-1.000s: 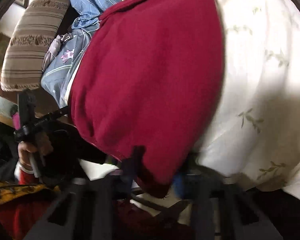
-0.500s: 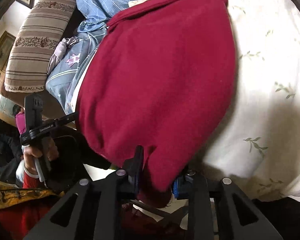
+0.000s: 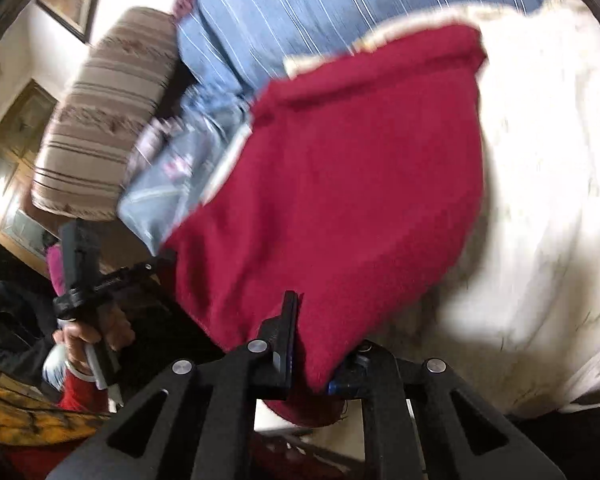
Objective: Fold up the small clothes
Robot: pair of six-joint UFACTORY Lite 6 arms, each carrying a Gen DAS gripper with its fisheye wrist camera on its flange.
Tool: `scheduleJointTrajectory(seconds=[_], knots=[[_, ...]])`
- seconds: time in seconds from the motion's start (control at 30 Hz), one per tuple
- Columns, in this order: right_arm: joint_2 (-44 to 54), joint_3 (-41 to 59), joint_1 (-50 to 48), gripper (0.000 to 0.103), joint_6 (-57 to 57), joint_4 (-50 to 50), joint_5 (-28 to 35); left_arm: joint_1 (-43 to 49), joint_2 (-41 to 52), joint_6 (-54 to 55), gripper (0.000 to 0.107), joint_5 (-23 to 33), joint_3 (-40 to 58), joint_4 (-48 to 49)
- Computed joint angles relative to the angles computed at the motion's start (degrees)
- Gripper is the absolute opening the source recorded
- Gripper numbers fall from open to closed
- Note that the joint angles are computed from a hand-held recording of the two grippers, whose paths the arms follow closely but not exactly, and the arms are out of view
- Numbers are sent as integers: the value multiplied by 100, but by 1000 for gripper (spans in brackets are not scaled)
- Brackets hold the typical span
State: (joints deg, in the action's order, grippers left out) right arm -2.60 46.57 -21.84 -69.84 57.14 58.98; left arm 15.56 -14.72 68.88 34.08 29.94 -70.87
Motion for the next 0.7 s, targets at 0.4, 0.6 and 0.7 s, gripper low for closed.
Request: scheduleJointTrajectory(seconds=[0.4, 0.6, 0.7], knots=[[763, 1568, 252, 10, 174, 1062, -269, -712, 1443, 403, 5, -884, 1990, -1078], [1037, 2047, 492, 10, 308, 1109, -776, -1183, 1884, 845, 5, -1669, 2447, -1547], [1142, 2170, 450, 9, 340, 1100, -860, -1190, 2074, 1059, 5, -1777, 2582, -1772]])
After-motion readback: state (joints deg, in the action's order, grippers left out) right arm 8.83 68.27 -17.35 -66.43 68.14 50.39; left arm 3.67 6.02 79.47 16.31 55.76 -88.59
